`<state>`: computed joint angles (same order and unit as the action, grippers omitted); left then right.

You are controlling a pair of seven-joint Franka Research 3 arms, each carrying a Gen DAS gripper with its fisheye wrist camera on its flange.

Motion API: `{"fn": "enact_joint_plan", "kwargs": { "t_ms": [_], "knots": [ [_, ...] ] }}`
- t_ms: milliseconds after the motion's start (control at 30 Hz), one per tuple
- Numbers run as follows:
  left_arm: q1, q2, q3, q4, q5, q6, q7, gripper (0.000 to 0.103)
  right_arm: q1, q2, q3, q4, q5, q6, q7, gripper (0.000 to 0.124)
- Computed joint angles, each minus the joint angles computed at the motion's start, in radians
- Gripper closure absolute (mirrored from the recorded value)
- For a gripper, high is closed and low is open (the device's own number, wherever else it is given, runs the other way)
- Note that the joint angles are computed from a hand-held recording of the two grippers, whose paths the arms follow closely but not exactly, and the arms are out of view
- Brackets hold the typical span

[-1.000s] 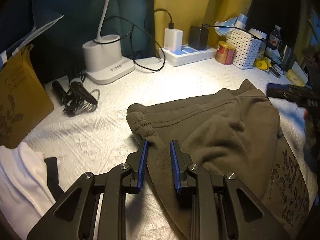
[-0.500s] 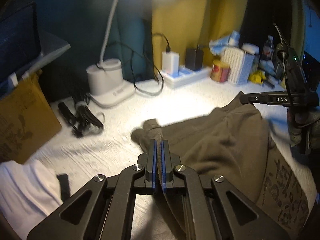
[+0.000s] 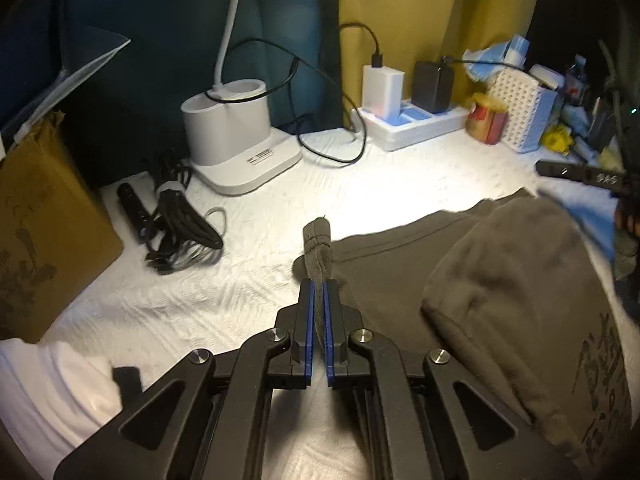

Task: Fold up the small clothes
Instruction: 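Lift the held side with the left gripper and fold it over the body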

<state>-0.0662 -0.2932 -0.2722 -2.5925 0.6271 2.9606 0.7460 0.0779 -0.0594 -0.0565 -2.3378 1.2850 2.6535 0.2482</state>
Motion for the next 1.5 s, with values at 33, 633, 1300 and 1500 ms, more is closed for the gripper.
{"fn": "enact_joint_plan", "kwargs": {
  "t_ms": [33, 633, 1300, 1500],
  "knots": [
    [0.003, -0.010, -0.005, -0.003, 0.002, -0.006, -0.012, 0.093, 0.000, -0.010, 0.000, -0.007, 0.007, 0.003, -0.007, 0.118],
    [-0.245, 0.074, 0.129, -0.020, -0.300, 0.131, 0.284, 0.082, 0.009, -0.081, -0.037, -0.118, -0.065, -0.104, 0.079, 0.082],
    [-0.212, -0.013, 0.128, -0.074, -0.374, 0.111, 0.278, 0.095, 0.084, -0.042, 0.033, -0.073, -0.006, 0.073, -0.019, 0.113],
    [-0.203, -0.090, 0.103, -0.116, -0.400, 0.088, 0.247, 0.074, 0.095, -0.060, 0.034, -0.091, -0.027, 0.139, 0.009, 0.094]
  ]
}}
